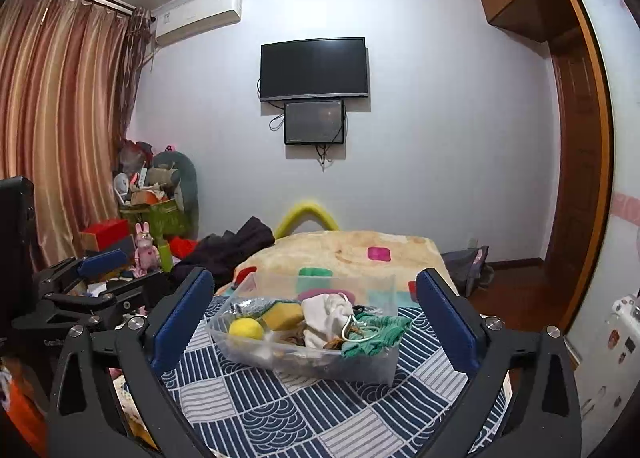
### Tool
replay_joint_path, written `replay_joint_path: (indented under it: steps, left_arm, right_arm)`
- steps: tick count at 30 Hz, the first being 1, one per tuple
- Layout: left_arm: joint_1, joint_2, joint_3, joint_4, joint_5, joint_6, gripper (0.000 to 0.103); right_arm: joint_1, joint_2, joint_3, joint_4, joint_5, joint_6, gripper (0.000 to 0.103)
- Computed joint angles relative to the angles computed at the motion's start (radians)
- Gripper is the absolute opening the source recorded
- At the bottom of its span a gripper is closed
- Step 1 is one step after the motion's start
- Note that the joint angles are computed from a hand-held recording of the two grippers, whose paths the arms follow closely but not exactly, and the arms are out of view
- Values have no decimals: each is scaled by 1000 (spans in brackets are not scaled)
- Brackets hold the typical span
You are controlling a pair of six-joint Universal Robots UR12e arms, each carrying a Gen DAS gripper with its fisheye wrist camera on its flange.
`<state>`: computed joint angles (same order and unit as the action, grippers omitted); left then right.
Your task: Organize soft objects
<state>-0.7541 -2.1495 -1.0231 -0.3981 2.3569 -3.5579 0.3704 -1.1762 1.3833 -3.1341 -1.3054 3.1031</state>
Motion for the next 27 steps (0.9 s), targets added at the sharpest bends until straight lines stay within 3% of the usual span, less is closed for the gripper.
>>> replay_joint_path:
  steps: [27]
  left_arm:
    - [-10,-9,10,12,11,21,101]
  right_arm:
    - [3,-14,29,-11,-2,-3,101]
